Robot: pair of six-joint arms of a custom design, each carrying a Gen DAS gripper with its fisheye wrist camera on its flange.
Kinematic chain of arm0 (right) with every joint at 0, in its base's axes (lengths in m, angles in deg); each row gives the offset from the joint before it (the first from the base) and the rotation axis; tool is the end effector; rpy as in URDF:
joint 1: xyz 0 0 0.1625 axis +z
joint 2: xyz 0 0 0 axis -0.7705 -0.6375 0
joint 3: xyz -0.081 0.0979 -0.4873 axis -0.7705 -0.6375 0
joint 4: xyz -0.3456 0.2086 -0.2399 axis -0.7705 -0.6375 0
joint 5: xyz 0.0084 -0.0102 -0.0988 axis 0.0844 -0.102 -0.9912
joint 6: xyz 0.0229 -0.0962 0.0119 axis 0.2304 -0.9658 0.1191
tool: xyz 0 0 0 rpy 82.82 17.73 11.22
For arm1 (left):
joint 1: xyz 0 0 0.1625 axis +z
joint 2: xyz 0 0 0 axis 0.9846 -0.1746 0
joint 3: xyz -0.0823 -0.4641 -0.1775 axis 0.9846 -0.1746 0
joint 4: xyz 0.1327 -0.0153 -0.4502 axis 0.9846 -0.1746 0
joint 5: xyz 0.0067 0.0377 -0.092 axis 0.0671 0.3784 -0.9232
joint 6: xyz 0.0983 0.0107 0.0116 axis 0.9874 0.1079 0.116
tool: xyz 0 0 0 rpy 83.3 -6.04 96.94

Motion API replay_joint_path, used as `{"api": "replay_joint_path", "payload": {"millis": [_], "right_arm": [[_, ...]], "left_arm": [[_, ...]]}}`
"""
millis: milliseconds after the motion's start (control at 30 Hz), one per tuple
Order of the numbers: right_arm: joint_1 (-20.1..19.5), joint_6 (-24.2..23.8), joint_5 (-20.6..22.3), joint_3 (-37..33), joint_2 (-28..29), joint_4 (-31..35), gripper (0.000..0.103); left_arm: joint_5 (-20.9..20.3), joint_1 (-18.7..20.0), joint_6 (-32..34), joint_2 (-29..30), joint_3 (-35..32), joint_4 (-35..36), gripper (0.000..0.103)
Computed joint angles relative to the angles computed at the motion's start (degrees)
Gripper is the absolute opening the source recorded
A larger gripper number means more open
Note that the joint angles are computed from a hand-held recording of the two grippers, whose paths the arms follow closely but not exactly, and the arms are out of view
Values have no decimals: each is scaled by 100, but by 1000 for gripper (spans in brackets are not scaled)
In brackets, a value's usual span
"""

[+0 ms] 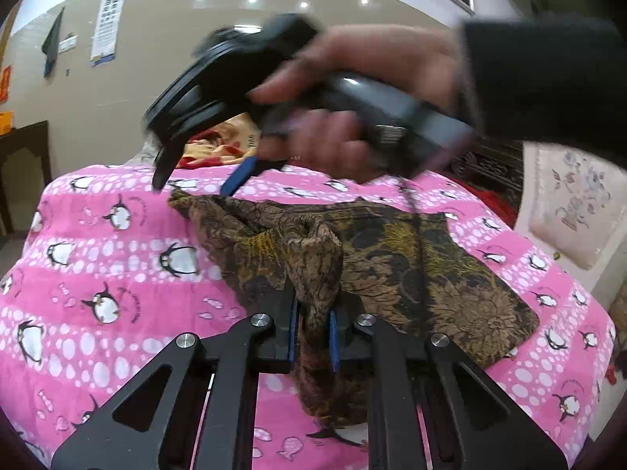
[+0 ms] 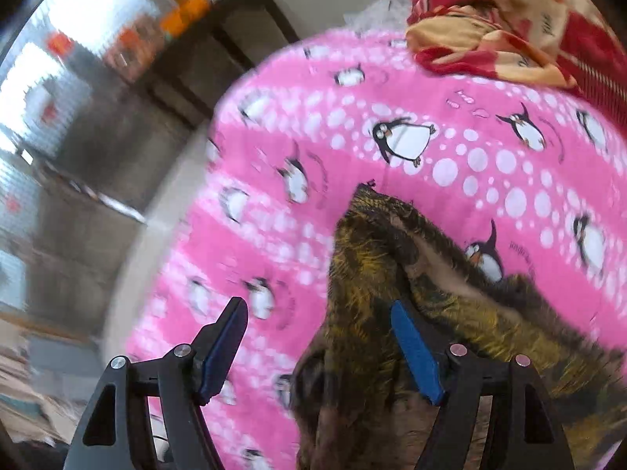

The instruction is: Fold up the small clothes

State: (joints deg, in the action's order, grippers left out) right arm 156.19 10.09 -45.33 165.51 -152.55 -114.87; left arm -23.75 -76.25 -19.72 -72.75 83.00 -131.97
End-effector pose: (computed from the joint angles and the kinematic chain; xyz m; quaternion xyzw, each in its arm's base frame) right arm 0.2424 -0.4882 0.2480 0.2231 -0.9595 0.0438 0.1662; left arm -0.3158 -0.2290 0.0693 0.3616 0.8338 -0.3940 0.1373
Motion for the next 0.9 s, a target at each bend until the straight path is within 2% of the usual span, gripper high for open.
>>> {"api": "replay_joint_path", "payload": {"millis": [67,100,133,200,267,300,367,433,500,567,733,900], "right_arm": [[193,72,-780,-235,326,279,74],[271,56,-1125,-350,497,507,70],[341,-36,-1455,-408,622,574,55],[478,-139,-2080,-519,877,676,44],[497,-105,-2344,-620,1027,817,35],[486,-17,-2436,-665,1078,911,26],[445,33,-2524,-701,1135,927,22],[391,56,-2509,-704,1149,963,14],[324,-100,-2432,-606,1101,728,8],[242,-284,-2246,-462,925,466,8],[-68,-570,-1935,-195,219,198,7],[-376,-653,-1849,28,-829,507,7]], "left_arm": [[-96,15,119,63,-23,-152,10],[-133,29,176,35,-4,-211,10],[-152,5,164,45,7,-236,10],[-172,-18,139,32,0,-206,10],[-155,-3,137,60,1,-258,10],[-168,-18,90,38,6,-223,8],[-151,-17,6,-14,9,-118,8],[-149,-28,-27,-73,25,-52,6],[-127,-28,-106,-128,43,42,5],[-137,-39,-188,-183,41,135,4],[-440,-44,-82,-217,-142,152,3],[-998,-127,541,83,-582,-99,3]]}}
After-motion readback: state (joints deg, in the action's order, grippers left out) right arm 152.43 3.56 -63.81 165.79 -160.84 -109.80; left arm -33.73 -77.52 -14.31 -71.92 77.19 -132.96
